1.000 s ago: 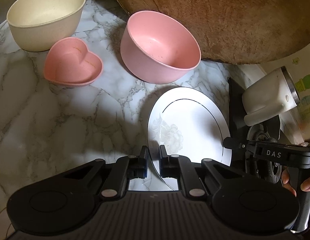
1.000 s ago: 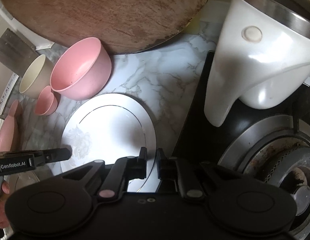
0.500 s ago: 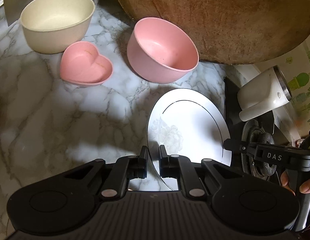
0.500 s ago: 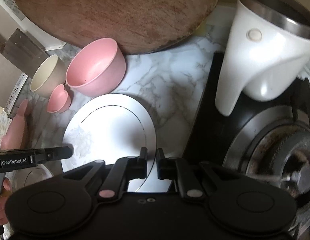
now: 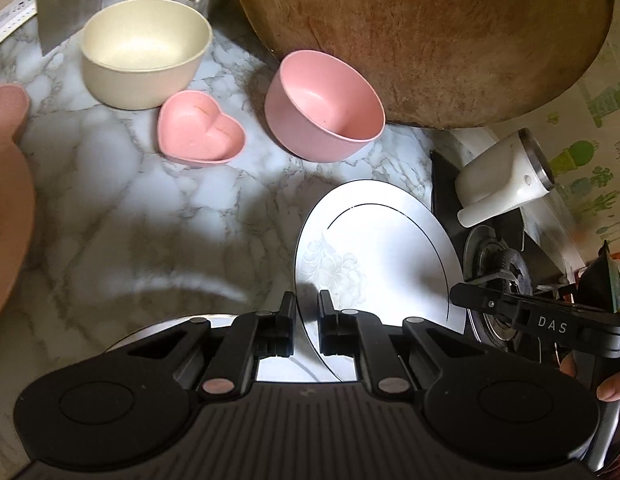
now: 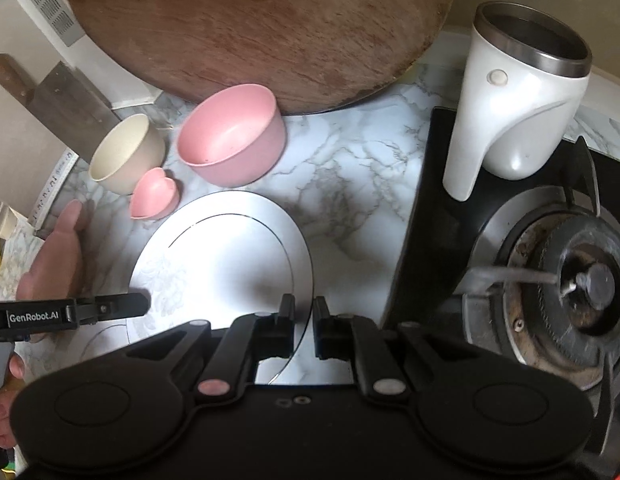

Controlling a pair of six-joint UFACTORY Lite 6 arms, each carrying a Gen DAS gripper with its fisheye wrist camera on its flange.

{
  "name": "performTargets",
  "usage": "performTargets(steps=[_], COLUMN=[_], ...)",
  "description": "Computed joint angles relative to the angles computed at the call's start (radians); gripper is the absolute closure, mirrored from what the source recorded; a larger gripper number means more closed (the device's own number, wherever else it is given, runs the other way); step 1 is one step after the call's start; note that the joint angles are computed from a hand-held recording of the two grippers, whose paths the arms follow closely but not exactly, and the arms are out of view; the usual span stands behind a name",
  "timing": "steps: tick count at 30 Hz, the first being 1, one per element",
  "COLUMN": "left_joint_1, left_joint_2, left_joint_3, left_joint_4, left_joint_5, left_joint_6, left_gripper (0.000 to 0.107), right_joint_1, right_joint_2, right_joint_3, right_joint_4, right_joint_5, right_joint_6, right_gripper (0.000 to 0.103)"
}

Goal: Organize plates and bowls

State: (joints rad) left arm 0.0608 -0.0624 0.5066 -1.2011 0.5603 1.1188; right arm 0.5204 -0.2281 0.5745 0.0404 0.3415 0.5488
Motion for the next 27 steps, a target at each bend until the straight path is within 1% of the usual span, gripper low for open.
performTargets(steps=[5, 10, 15, 18, 21, 27], left_joint_1=[0.110, 0.243, 0.385, 0.458, 0.539, 0.665], left_joint_2=[-0.087, -0.141, -0.196, -0.232, -0.234, -0.224], left_joint_3=[-0.055, -0.086, -0.109, -0.126, -0.132, -0.133], left_joint_4=[0.080, 0.159, 0.243, 0.289, 0.331, 0.389], left_joint_5=[0.065, 0.158, 0.256, 0.300, 0.342, 0.393], left_joint_6=[0.003, 0.031, 0.071, 0.098, 0.138, 0.218], left_gripper=[0.098, 0.098, 0.098, 0.098, 0.098, 0.098], right_joint_1=[0.122, 0.251, 0.381, 0.449, 0.524, 0.663], right_joint_2=[-0.013, -0.027, -0.025, -0.018, -0.009, 0.030], right_joint_3=[0.011, 0.022, 0.034, 0.039, 0.040, 0.058], right_joint_4=[-0.166, -0.332, -0.469, -0.525, -0.587, -0.695], right_joint_5=[0.024, 0.060, 0.098, 0.117, 0.136, 0.180], right_joint_6=[0.269, 0.540, 0.783, 0.896, 1.028, 1.257], right_gripper=[0.093, 0.093, 0.093, 0.093, 0.093, 0.093])
